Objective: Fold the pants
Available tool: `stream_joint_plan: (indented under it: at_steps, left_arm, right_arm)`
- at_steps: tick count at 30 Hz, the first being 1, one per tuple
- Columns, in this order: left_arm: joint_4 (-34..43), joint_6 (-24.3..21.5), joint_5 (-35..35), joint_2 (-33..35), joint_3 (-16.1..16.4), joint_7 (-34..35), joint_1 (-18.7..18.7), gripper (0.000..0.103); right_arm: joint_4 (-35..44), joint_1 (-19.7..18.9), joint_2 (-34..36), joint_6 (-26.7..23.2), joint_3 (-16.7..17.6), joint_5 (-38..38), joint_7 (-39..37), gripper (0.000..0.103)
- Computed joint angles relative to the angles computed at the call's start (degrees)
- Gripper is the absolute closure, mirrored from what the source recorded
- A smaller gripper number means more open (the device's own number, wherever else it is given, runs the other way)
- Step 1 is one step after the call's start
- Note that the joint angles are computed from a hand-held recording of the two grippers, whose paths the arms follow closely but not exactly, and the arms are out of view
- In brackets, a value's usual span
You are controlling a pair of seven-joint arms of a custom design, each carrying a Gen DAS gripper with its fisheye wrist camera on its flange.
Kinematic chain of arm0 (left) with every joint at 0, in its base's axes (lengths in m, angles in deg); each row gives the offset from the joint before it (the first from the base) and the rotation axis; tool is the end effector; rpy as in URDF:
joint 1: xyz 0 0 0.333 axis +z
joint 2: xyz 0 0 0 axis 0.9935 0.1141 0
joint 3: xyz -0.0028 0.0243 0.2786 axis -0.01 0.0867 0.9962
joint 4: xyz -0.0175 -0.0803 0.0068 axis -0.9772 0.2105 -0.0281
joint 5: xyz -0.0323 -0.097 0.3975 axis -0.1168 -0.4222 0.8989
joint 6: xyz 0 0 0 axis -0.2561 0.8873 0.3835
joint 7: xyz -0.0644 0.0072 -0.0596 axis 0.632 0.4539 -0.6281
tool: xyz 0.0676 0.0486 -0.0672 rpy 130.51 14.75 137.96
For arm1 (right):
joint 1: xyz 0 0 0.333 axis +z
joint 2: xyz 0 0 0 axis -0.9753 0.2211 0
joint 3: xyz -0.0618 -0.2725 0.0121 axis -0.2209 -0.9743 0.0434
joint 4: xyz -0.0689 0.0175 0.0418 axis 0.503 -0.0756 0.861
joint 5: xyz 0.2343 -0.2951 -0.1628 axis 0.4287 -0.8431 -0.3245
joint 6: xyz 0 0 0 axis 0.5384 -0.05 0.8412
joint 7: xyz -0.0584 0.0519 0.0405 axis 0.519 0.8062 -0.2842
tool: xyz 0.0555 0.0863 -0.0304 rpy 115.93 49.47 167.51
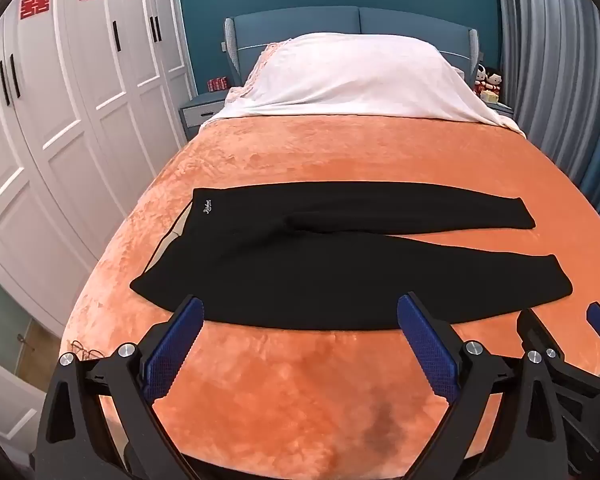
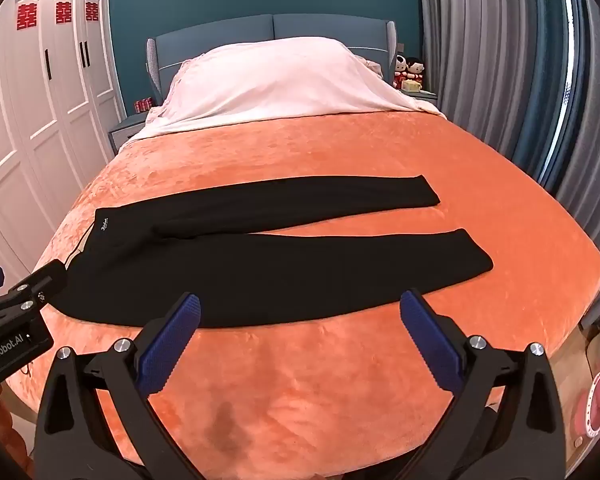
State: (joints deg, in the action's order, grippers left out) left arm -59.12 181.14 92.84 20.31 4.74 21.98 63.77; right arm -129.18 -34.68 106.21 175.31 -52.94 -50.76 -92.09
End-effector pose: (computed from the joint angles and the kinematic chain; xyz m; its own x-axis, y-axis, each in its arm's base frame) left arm 0.5869 -0.3779 0.5392 -0.3558 -0.9308 -0.0841 -0.6247 0.3038 -0.7193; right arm 0.4984 0.4662 0.4868 -0.5314 -0.8459 -0.0464 -0.5306 0.3750 -0.7601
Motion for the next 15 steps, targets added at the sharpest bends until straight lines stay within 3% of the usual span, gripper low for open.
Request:
stream_joint_plan:
  at_steps: [15]
  left_arm:
    - [-0.13,-0.19,-1.56,0.06,-0.18,1.68,0.62,0.007]
  right_arm:
    - [0.49,0.20,0.40,-0.07,-0.11,-0.11,0.02,0.005]
